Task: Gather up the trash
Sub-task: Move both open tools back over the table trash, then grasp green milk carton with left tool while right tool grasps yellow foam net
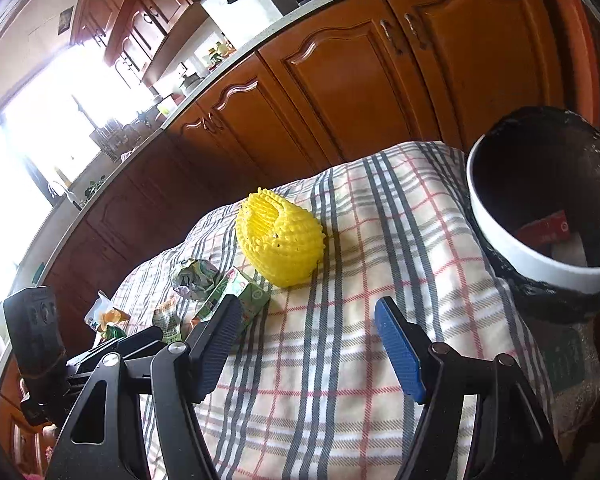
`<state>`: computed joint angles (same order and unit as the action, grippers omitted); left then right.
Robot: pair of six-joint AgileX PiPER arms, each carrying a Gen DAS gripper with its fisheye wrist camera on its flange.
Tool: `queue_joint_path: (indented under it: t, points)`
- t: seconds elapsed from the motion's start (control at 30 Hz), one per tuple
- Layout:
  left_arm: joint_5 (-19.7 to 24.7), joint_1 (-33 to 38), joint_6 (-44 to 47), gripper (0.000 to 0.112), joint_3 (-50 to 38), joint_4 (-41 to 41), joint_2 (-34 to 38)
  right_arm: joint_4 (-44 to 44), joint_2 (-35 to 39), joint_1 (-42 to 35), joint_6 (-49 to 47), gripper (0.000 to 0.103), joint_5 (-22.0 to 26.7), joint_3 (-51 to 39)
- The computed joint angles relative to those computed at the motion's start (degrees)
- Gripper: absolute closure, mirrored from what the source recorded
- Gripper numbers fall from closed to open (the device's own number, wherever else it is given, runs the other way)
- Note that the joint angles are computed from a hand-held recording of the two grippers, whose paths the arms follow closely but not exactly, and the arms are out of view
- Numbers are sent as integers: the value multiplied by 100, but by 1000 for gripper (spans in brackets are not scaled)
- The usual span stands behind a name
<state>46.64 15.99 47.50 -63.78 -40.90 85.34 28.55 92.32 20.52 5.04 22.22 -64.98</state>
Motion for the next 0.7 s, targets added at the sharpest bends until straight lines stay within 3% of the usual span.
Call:
queue_joint_path:
  t: [0.3, 0.5, 0.6, 0.63, 0.7]
  points:
    - [-422, -503, -444, 38, -475, 804, 534, -367, 1278, 53, 21, 35, 484, -1661]
    - [-696, -837, -869, 40, -662, 1299, 887, -639, 2139, 60, 204, 49, 871, -2648]
    - [-703, -981, -1095, 51, -776, 1547, 1101, -590, 2497, -18, 201, 68, 1099, -3018]
    - [-697, -1016, -1165, 60, -820, 1620, 1176, -646, 2547, -23, 252, 85, 1147, -3056]
    - [-788, -1040, -1102, 60, -783, 1572, 1179, -718, 2447, -26, 297, 90, 1079, -2874]
